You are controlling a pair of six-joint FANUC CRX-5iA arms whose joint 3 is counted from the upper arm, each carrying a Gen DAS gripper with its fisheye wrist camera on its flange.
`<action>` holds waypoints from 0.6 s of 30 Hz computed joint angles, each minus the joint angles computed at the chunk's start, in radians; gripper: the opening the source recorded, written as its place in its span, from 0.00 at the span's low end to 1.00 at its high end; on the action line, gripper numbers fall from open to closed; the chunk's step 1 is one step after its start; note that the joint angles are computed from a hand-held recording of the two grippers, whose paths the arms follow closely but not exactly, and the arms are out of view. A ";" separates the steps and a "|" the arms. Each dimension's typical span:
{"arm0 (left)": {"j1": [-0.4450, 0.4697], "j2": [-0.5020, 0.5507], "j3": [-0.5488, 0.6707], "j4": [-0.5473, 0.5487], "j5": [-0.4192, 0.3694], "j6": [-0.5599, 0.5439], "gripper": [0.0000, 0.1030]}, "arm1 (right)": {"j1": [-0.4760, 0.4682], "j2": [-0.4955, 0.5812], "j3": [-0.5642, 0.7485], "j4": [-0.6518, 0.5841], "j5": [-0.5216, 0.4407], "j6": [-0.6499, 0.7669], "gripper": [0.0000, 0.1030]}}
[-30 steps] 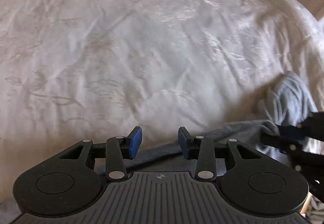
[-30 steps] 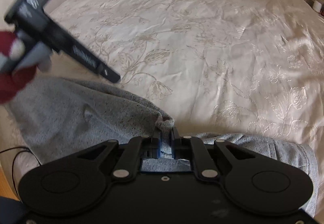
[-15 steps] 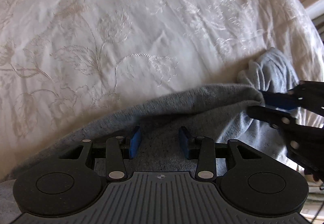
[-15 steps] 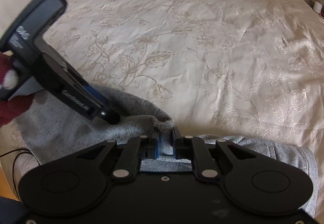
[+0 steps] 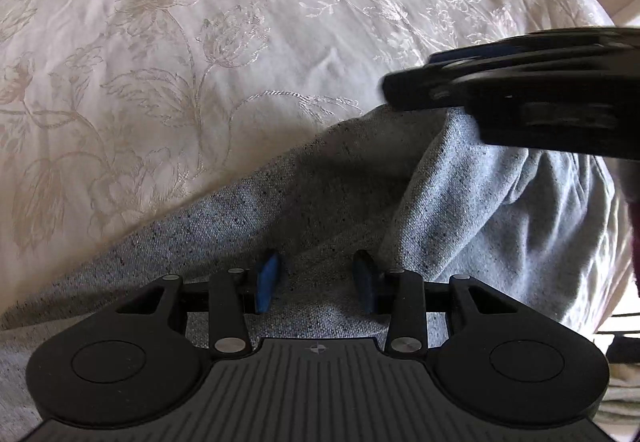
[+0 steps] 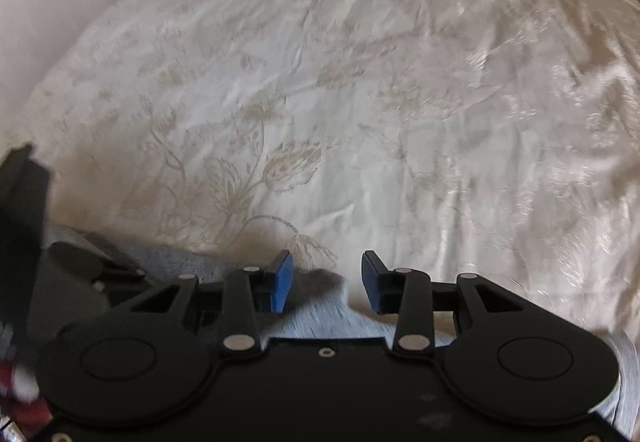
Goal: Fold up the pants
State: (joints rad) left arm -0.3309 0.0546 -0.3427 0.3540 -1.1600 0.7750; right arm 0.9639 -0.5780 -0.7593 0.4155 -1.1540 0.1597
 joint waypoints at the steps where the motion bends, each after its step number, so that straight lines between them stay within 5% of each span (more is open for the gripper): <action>1: 0.001 -0.003 -0.004 0.002 0.005 0.000 0.38 | -0.030 0.041 0.029 -0.043 0.000 0.056 0.40; 3: 0.003 -0.010 -0.013 0.006 0.013 -0.005 0.38 | -0.082 0.127 0.100 -0.146 -0.042 0.176 0.39; 6: 0.019 -0.061 -0.045 0.018 0.062 -0.004 0.38 | -0.107 0.145 0.134 -0.238 -0.089 0.259 0.08; 10: 0.131 -0.205 -0.185 0.183 0.117 -0.110 0.38 | -0.042 0.057 0.088 -0.170 -0.110 0.168 0.08; 14: 0.166 -0.221 -0.202 0.061 0.043 -0.106 0.38 | -0.053 0.045 0.067 -0.109 -0.082 0.141 0.08; 18: 0.173 -0.237 -0.249 -0.022 0.042 -0.124 0.39 | -0.173 0.128 0.093 -0.127 -0.001 0.270 0.08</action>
